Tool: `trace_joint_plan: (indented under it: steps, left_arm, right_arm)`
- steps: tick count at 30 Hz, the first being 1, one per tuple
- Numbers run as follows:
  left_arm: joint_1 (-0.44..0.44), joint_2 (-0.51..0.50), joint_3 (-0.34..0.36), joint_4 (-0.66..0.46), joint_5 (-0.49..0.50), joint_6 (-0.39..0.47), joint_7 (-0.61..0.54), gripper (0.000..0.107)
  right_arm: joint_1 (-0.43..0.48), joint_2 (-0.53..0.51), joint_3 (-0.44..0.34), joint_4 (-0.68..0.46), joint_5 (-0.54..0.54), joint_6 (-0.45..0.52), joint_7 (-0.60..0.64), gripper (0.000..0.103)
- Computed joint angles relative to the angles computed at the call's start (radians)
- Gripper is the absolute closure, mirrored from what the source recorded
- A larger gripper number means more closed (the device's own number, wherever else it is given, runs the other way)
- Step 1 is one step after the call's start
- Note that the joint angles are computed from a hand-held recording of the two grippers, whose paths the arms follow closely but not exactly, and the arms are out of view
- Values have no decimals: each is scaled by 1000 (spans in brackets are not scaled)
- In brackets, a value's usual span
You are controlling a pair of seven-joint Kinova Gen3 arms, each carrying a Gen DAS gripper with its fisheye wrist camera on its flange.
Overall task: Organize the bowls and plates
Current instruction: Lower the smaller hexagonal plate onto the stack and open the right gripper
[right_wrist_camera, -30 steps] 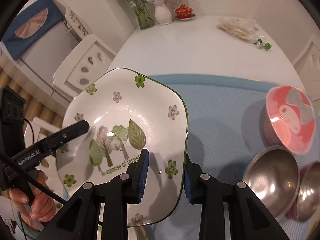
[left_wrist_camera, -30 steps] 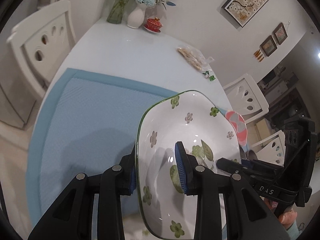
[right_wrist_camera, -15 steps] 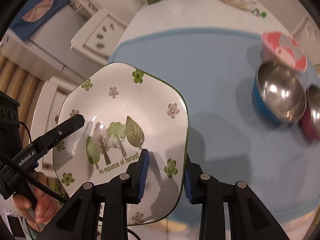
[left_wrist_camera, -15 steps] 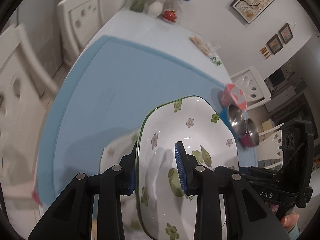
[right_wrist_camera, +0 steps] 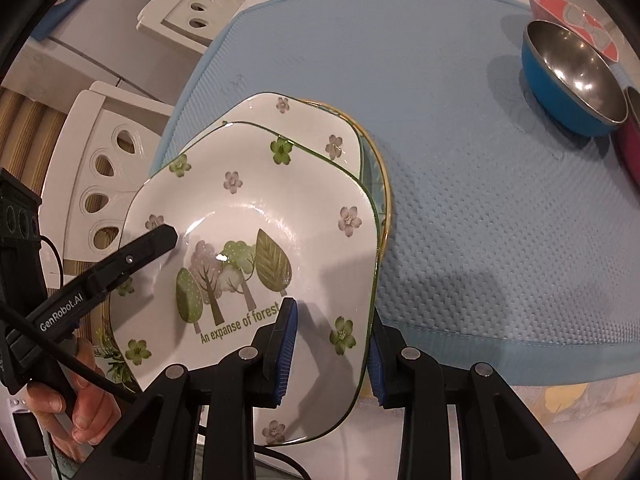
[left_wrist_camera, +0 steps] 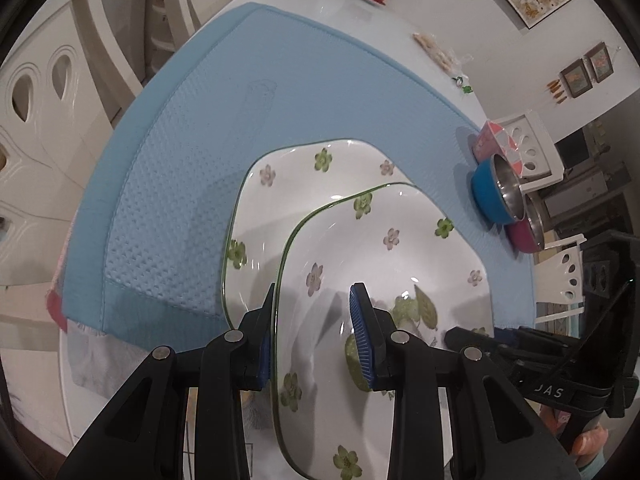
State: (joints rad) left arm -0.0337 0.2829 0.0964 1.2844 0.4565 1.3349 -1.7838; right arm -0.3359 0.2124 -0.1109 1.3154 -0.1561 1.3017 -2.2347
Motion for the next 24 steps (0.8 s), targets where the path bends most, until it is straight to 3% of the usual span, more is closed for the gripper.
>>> trace_joint_plan:
  steps: [8,15,24]
  left_arm:
    - [17,28,1,-18,-36,1,8,79]
    - [79,62,4,-88,-154,19,45,78]
    - [83,107,8,-192,-186,60,38,73]
  right_arm:
    - [-35,43,1,-62,53,21,-25,71]
    - [-31,66,6,-87,46,35,-26,71]
    - [-20,64,9,-86,39,17,-20,71]
